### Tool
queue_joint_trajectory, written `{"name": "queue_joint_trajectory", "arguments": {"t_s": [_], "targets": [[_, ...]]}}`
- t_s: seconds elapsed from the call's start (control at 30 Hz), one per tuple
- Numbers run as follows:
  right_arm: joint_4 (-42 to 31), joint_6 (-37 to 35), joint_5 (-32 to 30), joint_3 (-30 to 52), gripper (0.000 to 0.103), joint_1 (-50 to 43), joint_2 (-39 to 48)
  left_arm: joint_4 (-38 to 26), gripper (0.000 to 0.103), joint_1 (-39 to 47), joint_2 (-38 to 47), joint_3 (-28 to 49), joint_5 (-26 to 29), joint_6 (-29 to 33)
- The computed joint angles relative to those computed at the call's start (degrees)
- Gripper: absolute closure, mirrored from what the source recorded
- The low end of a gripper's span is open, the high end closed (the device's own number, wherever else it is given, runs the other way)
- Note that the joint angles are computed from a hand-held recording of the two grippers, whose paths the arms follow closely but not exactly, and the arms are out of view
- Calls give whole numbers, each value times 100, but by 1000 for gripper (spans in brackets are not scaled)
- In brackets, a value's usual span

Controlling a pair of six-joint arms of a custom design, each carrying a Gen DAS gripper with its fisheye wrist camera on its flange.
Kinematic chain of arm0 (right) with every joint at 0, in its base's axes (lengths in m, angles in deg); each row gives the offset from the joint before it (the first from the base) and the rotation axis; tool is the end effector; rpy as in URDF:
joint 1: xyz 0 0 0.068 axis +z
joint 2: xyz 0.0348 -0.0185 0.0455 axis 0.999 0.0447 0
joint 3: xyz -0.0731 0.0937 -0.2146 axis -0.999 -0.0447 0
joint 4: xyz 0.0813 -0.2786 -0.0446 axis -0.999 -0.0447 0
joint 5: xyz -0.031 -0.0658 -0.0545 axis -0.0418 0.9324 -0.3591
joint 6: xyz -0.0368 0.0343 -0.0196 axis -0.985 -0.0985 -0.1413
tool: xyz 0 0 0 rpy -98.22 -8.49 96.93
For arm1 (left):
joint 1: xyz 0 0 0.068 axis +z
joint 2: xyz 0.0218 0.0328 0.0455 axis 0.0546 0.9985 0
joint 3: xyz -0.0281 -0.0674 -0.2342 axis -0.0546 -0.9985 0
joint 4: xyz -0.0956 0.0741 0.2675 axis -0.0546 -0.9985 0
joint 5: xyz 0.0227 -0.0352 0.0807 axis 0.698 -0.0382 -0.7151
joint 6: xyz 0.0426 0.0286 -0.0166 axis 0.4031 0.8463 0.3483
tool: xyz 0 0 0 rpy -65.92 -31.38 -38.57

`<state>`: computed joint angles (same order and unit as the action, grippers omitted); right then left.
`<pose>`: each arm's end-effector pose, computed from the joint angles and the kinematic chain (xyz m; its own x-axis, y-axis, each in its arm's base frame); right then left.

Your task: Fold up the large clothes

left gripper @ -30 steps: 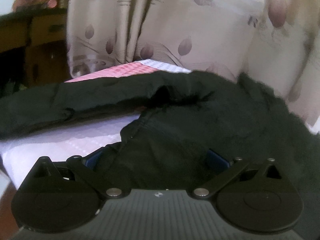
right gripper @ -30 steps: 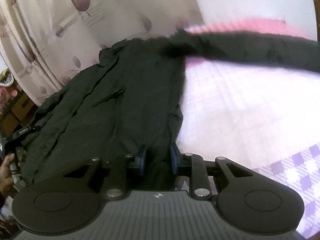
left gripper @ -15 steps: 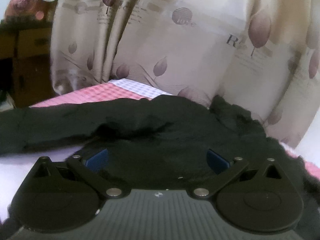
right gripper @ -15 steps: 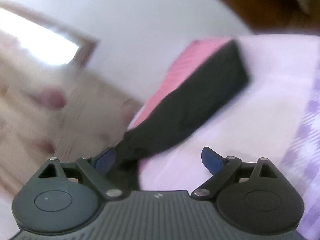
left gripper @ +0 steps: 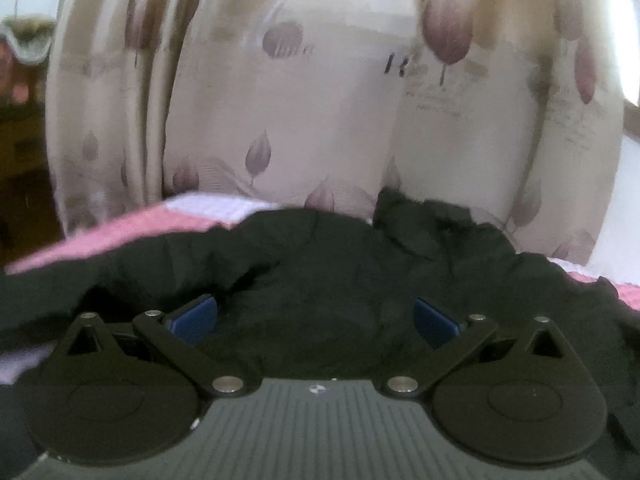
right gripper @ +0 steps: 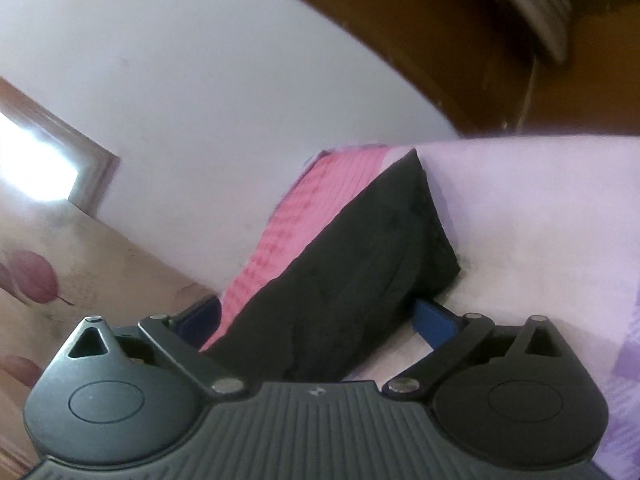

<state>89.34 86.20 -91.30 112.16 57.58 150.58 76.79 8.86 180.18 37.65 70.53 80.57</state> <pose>0.2597 -0.1420 0.1040 0.1400 0.8649 -0.4820 0.4157 0.3905 0.8214 0.3870 0.0324 0.1561 -0.3659 -0.0866 -0.9266 0.0509 0.9923 -0.1128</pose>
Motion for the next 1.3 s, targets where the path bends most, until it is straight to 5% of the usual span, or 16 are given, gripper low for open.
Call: {"name": "queue_joint_trajectory", "arguments": {"t_s": [0.13,0.3,0.37,0.4,0.43,0.63,1.0,1.3], "targets": [[-360,-320,412,324,0,228,198,-331,0,287,373,304,540,-536],[-710,-589,134,788,2,71,493,-336,0,592,623,463,1089,-1158],[-1138,-829,31,1227,27,12,731,-301,0,593,612,438,1102,-1168],[-1435,-830,-30,1483,70,-52,863,-310,0,590,621,454,1109,-1173],[-1711,-704,-158,1696,91,-155,988,-299,0,599,636,462,1144,-1186],[-1861,-133,37,2243,93,-172,974,-183,0,671,689,457,1329,-1379],[-2551,-1091,234,3683,93,1672,166,168,0,807,753,348,1622,-1735],[-2243,-955,87,5402,93,3163,1641,349,0,850,766,281,1662,-1957]]}}
